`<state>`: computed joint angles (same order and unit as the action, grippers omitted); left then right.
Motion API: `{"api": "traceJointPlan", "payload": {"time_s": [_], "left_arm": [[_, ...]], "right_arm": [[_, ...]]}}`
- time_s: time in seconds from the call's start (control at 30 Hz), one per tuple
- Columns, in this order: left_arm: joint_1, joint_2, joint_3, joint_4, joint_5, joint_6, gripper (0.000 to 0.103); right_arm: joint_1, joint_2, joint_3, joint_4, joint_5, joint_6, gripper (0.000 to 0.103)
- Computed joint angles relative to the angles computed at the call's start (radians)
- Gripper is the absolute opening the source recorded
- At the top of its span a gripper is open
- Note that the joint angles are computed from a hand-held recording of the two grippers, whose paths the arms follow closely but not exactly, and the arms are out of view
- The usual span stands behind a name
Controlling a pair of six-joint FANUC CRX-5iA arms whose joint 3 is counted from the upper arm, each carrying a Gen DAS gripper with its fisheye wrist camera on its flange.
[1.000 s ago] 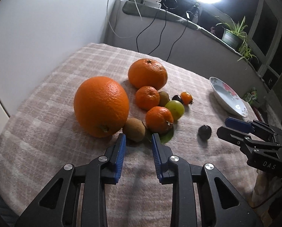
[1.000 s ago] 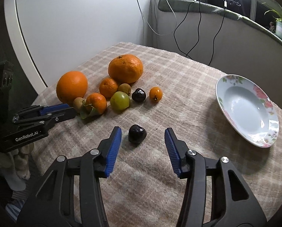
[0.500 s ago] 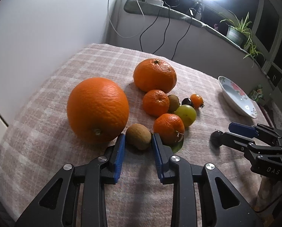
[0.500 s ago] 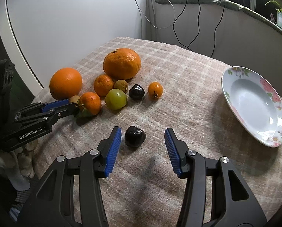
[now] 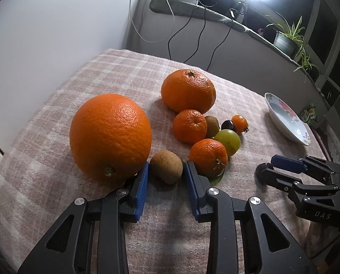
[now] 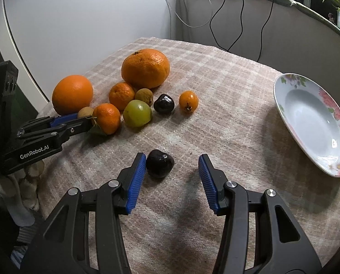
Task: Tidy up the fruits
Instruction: 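Grasp the dark cherry with the right tool while the left tool grasps the kiwi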
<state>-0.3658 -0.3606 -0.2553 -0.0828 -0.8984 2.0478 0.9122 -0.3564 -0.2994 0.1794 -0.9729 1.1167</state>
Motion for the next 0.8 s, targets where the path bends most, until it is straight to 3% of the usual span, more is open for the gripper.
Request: {"api": "traceJointPlan", "payload": {"time_s": [0.2, 0.37, 0.8], "left_arm": [[0.007, -0.005, -0.009, 0.01, 0.011, -0.004, 0.027], [0.008, -0.01, -0.014, 0.013, 0.017, 0.0, 0.027], [-0.016, -0.073, -0.018, -0.036, 0.026, 0.057, 0.027]], "right_arm": [[-0.008, 0.013, 0.012, -0.022, -0.006, 0.017, 0.05], [-0.028, 0.012, 0.027, -0.077, -0.002, 0.055, 0.027], [-0.022, -0.032, 0.003, -0.047, 0.013, 0.013, 0.026]]}}
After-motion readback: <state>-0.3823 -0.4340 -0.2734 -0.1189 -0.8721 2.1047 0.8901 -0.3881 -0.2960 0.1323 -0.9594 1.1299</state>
